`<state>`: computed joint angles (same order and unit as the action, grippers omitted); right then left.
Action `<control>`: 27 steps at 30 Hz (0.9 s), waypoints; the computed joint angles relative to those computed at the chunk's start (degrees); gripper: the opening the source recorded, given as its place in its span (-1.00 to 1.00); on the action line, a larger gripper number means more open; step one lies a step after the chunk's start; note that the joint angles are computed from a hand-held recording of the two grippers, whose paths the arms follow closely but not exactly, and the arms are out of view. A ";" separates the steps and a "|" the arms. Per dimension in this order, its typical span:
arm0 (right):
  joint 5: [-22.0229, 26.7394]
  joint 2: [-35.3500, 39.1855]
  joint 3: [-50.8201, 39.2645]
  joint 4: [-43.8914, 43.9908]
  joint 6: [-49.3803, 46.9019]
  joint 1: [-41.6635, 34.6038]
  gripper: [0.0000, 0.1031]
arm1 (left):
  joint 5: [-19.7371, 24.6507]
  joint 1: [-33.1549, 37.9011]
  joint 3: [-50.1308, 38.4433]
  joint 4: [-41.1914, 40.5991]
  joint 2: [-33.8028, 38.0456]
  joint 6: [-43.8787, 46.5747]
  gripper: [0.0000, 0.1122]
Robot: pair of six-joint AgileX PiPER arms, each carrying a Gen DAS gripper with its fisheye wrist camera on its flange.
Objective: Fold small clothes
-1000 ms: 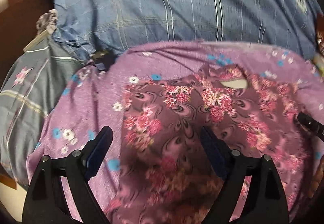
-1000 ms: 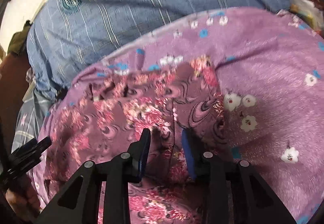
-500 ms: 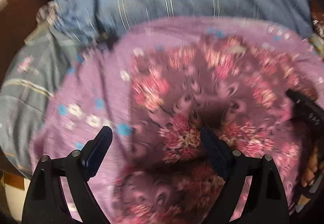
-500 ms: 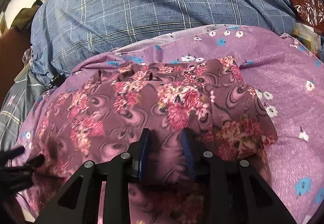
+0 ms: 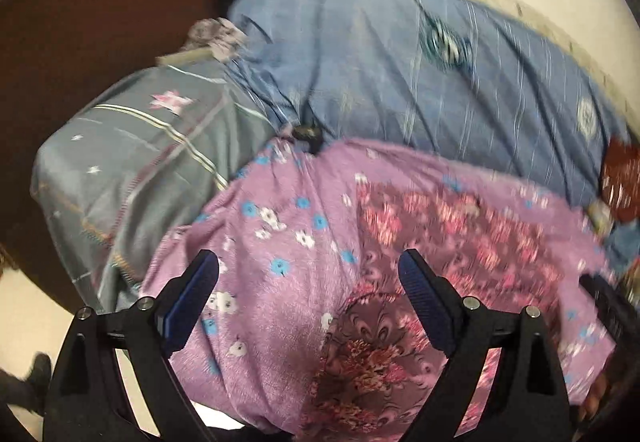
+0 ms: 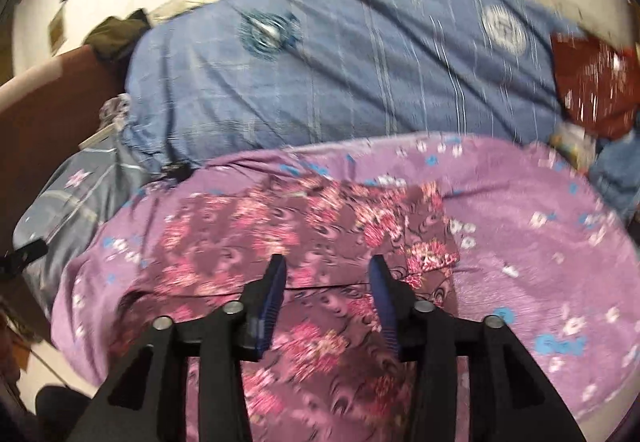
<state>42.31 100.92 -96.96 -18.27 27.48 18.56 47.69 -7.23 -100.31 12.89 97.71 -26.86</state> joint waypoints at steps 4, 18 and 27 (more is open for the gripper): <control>5.47 -3.03 -1.90 -6.76 3.47 6.54 0.14 | 0.03 -2.17 0.13 4.38 -4.15 -3.67 0.66; 11.55 -7.43 -4.69 -9.60 5.93 12.11 0.20 | 4.42 -14.22 -1.15 22.59 -9.46 -12.55 0.79; 15.73 -6.58 -6.93 -10.88 7.81 12.26 0.20 | 7.82 -20.27 -2.40 29.34 -8.27 -14.73 0.84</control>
<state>58.04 94.34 -103.89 -29.14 35.30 30.82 55.51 -27.50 -102.71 42.24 89.45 -41.60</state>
